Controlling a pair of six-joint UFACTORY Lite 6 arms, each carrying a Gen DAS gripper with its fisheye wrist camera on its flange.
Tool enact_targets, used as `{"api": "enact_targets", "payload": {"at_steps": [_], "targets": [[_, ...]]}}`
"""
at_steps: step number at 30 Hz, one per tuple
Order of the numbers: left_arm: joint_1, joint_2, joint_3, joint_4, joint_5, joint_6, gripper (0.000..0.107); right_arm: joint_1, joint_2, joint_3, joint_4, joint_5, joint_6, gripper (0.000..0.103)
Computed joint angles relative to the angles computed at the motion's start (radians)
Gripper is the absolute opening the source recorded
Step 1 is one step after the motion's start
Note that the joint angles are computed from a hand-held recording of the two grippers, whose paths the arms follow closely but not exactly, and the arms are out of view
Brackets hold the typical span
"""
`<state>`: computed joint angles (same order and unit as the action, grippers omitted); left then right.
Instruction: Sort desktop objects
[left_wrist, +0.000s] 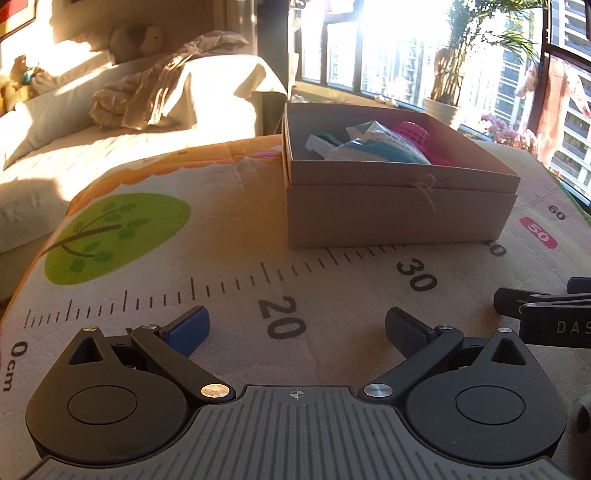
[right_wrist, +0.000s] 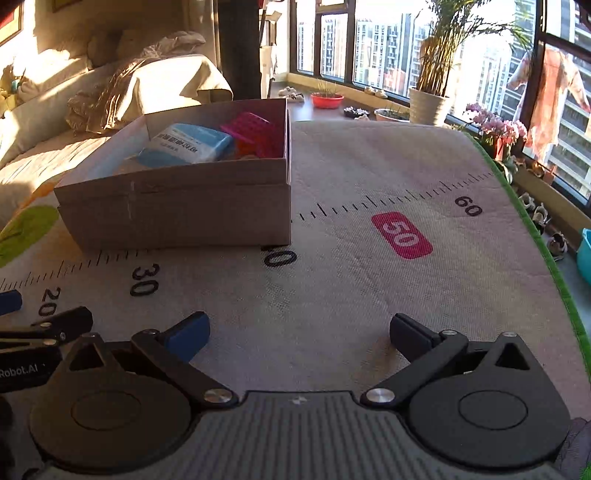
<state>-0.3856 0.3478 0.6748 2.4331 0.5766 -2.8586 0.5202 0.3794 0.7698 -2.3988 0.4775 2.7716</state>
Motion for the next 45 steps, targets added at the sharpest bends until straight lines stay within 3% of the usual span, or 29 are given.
{"api": "enact_targets", "payload": {"at_steps": [4,8,20,24,28,45], "targets": [[-0.024,0.028,0.026,-0.075,0.024,0.024,0.103,-0.005,0.027,0.002,-0.054,0.051,0.067,0.103],[-0.061,0.012,-0.026,-0.085,0.082,-0.006,0.103,0.043,0.038,-0.023,0.01,0.134,0.072,0.103],[-0.031,0.035,0.013,-0.06,0.061,-0.006,0.103,0.042,0.033,-0.028,0.007,0.132,0.075,0.103],[-0.062,0.047,0.026,-0.137,0.084,0.065,0.103,0.04,0.032,-0.026,0.005,0.129,0.075,0.103],[-0.024,0.032,0.007,-0.038,0.063,-0.03,0.103,0.041,0.03,-0.028,0.005,0.129,0.077,0.103],[-0.022,0.034,0.009,-0.049,0.063,-0.011,0.103,0.039,0.032,-0.026,0.002,0.13,0.077,0.103]]}}
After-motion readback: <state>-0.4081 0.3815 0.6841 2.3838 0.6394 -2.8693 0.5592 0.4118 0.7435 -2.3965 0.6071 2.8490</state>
